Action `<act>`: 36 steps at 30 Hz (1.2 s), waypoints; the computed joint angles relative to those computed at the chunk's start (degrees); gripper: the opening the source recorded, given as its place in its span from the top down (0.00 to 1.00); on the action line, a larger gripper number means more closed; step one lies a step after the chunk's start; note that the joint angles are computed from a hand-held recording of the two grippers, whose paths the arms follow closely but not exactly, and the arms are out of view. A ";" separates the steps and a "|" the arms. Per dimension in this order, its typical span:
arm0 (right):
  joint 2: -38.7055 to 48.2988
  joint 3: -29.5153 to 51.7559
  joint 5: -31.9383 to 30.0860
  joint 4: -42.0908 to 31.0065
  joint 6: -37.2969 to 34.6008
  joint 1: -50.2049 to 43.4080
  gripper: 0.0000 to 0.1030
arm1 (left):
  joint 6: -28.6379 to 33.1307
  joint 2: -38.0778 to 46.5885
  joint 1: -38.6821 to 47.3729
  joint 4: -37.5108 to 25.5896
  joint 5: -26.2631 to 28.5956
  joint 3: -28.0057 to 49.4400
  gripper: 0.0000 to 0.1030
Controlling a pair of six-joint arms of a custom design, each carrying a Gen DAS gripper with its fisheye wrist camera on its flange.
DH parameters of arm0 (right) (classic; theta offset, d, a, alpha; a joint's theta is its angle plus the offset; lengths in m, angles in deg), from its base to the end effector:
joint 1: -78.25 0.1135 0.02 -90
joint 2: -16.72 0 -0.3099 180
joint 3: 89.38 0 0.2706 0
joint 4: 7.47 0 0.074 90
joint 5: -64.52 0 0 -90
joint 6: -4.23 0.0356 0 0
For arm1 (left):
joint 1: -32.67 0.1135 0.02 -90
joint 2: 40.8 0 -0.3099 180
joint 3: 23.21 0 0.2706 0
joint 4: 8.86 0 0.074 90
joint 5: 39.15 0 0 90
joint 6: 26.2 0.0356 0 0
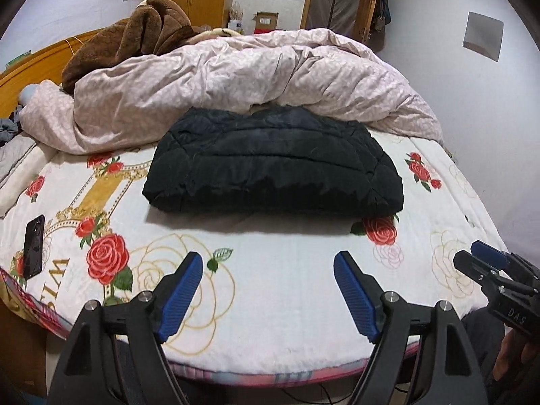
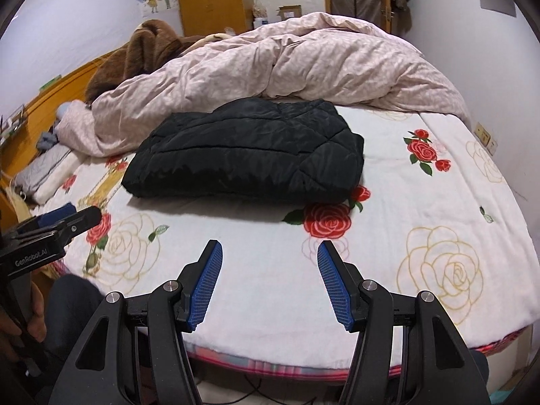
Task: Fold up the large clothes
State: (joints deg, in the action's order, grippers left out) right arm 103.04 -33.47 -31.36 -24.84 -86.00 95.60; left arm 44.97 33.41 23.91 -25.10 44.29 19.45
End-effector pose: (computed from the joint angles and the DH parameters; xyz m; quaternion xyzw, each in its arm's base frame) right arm 0.2919 0.0950 0.2048 -0.1606 0.9179 0.1009 0.3486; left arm 0.2376 -0.0325 0.1891 -0.1023 0.9260 -0.0339 0.3618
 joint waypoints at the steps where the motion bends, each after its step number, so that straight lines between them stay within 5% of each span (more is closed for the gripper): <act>1: -0.08 -0.24 0.26 0.03 0.10 0.45 0.42 | -0.03 -0.16 -0.01 0.21 -0.01 -0.32 0.21; 36: 2.08 0.76 1.33 -1.26 -0.31 2.58 0.43 | -3.00 2.29 0.23 -0.03 -1.29 -0.41 0.21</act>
State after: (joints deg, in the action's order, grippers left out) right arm 105.12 -32.72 -30.04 -26.10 -86.31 98.18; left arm 41.96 35.70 24.14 -25.14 43.01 19.04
